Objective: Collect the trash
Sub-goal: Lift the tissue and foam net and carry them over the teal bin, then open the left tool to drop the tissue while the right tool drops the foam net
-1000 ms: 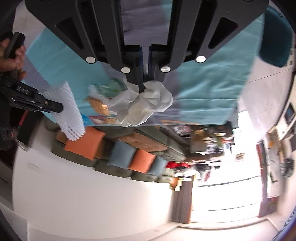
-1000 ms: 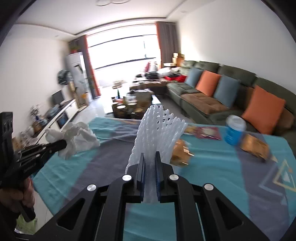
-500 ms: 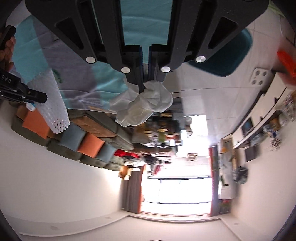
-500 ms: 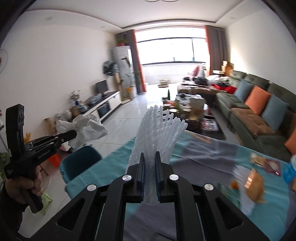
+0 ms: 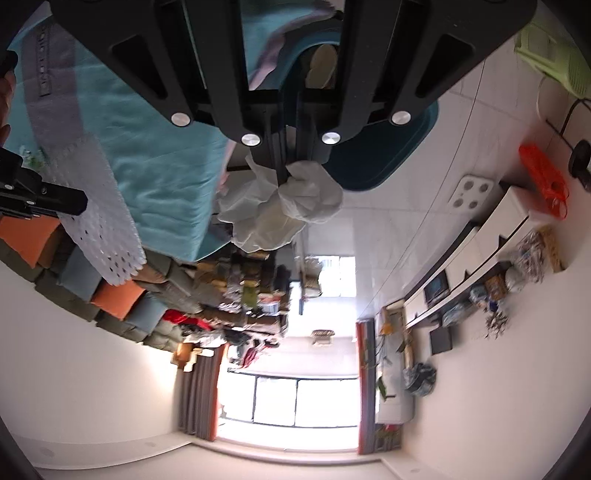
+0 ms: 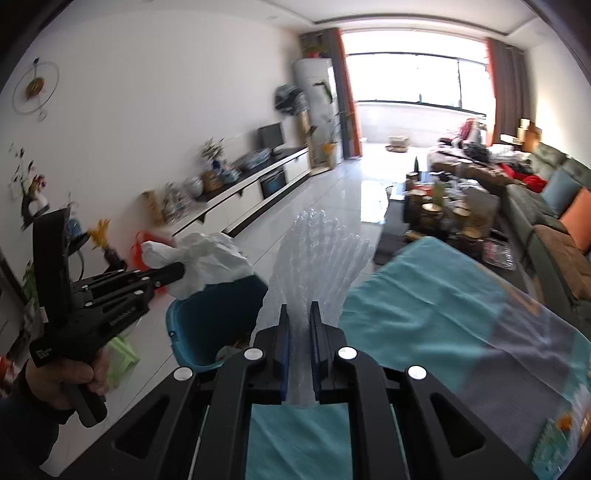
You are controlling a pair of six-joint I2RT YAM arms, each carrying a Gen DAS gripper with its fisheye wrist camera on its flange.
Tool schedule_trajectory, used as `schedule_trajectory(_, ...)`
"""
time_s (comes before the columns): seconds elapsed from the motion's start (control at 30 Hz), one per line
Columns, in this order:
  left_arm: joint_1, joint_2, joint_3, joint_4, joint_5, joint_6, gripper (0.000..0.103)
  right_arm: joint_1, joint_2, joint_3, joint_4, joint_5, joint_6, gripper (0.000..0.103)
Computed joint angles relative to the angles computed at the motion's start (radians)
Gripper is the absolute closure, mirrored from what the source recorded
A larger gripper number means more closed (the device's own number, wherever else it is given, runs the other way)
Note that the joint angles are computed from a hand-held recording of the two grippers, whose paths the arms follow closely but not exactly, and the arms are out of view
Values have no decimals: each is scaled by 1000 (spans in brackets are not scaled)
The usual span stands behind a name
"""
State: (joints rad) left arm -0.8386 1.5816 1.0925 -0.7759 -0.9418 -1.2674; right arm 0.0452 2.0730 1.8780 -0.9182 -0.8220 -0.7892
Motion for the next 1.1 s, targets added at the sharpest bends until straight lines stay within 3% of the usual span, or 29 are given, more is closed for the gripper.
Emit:
schedule_trajectory(0.57, 77, -70, -215, 50, 93, -92, 99, 283, 72, 31, -4, 140, 32, 95)
schedule_trajectory(1.1, 173, -19, -322, 231, 209, -24, 99, 399, 238, 197, -31, 299, 86, 95)
